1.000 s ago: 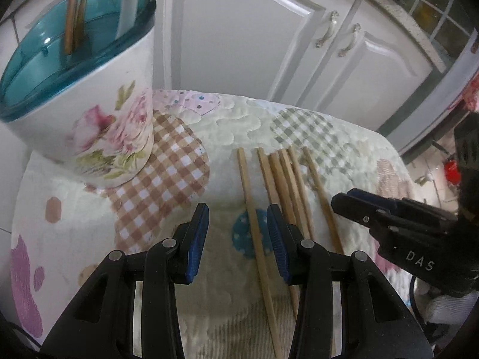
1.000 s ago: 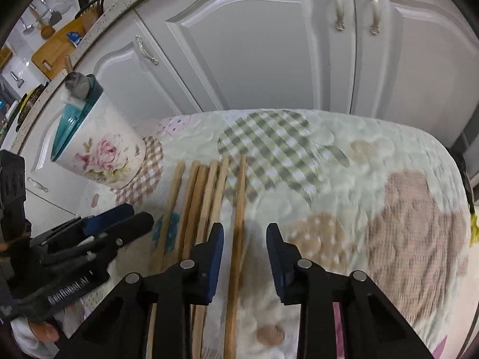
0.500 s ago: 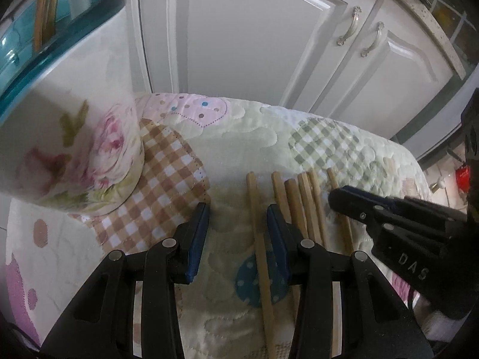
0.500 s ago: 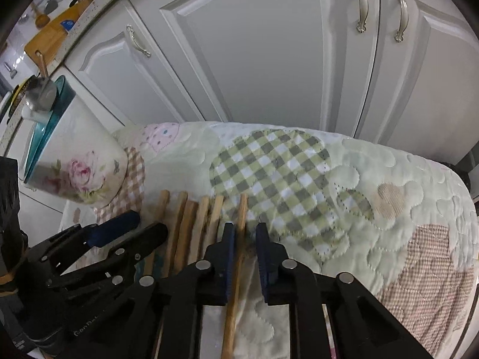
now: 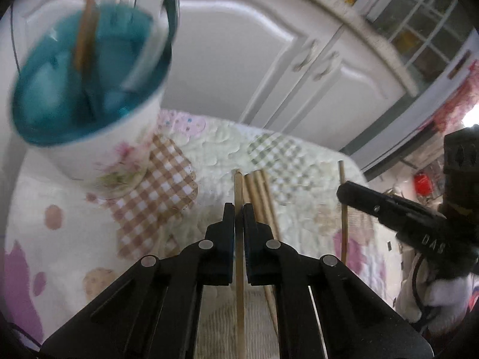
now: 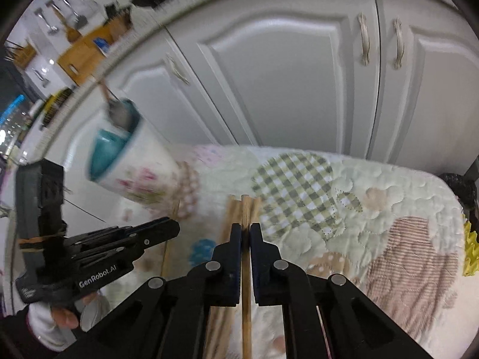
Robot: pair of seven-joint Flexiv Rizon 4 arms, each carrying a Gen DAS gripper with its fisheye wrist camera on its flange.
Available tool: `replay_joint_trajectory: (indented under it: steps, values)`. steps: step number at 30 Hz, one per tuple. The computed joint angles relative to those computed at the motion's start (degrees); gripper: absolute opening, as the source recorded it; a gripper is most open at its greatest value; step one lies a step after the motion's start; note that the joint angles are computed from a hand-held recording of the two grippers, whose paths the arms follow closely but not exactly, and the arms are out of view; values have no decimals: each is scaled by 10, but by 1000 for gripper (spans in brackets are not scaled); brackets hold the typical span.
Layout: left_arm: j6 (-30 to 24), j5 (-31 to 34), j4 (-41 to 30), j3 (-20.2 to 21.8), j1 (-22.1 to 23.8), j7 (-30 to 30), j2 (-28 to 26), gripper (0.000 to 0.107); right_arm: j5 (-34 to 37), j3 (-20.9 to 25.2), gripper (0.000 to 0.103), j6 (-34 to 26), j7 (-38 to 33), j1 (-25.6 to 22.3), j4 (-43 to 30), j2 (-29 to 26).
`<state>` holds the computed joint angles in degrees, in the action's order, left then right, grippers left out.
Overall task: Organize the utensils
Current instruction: 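Lift the chopsticks with both tools and carry them toward the holder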
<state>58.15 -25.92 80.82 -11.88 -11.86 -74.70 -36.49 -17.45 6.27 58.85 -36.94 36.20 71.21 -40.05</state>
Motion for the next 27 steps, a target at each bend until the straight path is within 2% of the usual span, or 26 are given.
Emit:
replay_joint_trajectory:
  steps: [3,6,15,20,27]
  values:
    - [23,-30,47,-25,21,43,40,4,-15,-10,5,35,12,9,39,34]
    - [42,-66,97,-40,36,89,80,4,-42,-18,5,45,27,22,66,61]
    - [88,-183,189,-42,37,200,169,4,-140,-40,5,81,97,56,119,112]
    - [99,-209,205,-23,23,223,191,4,-166,-33,5,72,107,57,112,114]
    - [111,-215,212,-4,14,228,206,4,-176,-24,5,48,83,61,76,104]
